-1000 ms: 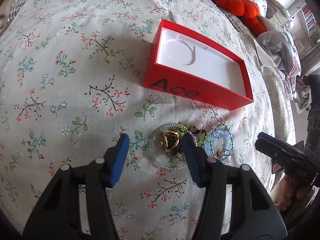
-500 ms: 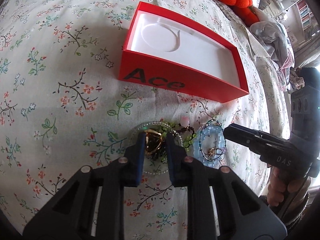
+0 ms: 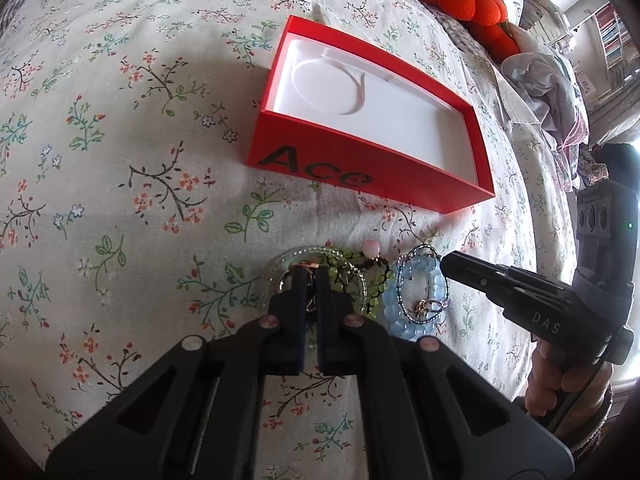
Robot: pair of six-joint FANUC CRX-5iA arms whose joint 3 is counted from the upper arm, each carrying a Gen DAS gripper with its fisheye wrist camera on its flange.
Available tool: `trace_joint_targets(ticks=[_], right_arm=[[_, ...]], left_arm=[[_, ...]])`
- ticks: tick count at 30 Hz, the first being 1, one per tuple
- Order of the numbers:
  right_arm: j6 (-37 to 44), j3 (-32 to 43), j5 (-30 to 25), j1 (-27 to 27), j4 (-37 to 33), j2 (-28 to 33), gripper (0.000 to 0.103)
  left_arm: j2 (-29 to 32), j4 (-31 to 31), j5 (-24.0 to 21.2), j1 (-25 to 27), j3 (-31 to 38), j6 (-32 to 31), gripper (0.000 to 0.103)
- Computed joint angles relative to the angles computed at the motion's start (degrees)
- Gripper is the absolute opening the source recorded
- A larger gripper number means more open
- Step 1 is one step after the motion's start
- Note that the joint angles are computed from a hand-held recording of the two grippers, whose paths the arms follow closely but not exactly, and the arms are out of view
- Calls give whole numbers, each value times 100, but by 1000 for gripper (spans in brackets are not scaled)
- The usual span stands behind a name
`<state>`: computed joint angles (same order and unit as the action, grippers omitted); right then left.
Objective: Organize jewelry
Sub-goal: 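Grasp the gold ring with the left tool while the right tool grasps the dark beaded bracelet, then carry ring and bracelet into the red box and open both tools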
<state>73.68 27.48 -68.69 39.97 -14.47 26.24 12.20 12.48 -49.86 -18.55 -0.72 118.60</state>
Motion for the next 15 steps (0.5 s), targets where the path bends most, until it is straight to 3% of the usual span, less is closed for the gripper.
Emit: trace_joint_targets(ticks=[10, 12, 14, 15], right_arm=[[25, -165, 253, 97, 124, -222, 5], [19, -118, 169, 101, 147, -189, 24], [1, -122, 143, 126, 225, -183, 36], [-1, -158, 165, 141, 280, -202, 51]], left_arm=[[-238, -199, 139, -43, -80, 103, 5], [-283, -256, 142, -45, -93, 150, 5], [-316, -343, 121, -54, -79, 195, 5], [-322, -377, 108, -62, -68, 212, 5]])
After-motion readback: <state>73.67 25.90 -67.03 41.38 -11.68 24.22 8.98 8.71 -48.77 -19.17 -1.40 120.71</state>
